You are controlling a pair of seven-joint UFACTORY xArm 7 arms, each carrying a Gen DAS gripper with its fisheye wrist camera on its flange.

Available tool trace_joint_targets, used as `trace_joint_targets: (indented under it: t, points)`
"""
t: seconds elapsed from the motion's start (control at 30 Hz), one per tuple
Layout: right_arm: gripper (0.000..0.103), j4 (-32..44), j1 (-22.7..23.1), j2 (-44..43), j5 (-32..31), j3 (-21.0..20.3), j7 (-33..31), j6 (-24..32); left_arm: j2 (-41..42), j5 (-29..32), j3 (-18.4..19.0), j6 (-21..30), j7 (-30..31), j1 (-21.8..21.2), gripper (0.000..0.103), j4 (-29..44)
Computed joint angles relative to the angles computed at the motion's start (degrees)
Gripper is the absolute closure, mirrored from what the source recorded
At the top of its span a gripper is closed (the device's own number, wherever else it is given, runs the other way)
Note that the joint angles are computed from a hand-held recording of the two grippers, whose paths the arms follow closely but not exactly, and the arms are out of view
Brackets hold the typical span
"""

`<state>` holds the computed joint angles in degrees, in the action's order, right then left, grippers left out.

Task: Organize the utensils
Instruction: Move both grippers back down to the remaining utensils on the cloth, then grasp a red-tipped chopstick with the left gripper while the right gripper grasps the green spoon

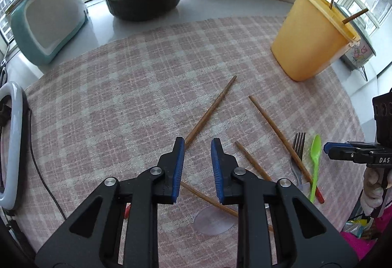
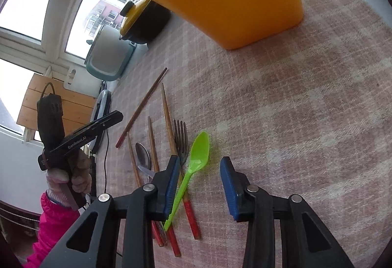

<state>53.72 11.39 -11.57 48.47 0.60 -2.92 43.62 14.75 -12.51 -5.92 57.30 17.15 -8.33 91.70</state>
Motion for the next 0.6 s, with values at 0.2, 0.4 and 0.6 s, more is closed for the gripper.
trace_joint_targets:
  t: [0.2,0.4,0.6]
  points:
    - [0.071,1.24,-0.05,2.06,2.38,0.09,-0.12,0.24,3.13,3.28,0.14,1.64,-1.09,-0.95,0.082,3.46]
    - [0.074,1.69,-0.62,3.13,4.06,0.49,0.38,0.74,5.72,6.01,0.04,3.67,-0.07,-2.05,0.082,6.62]
    - [0.075,1.98,-0.91,3.77,4.86,0.81,0.53,0.74,8.40,9.85,0.38,4.53,-0.05,-3.82,0.082,9.13]
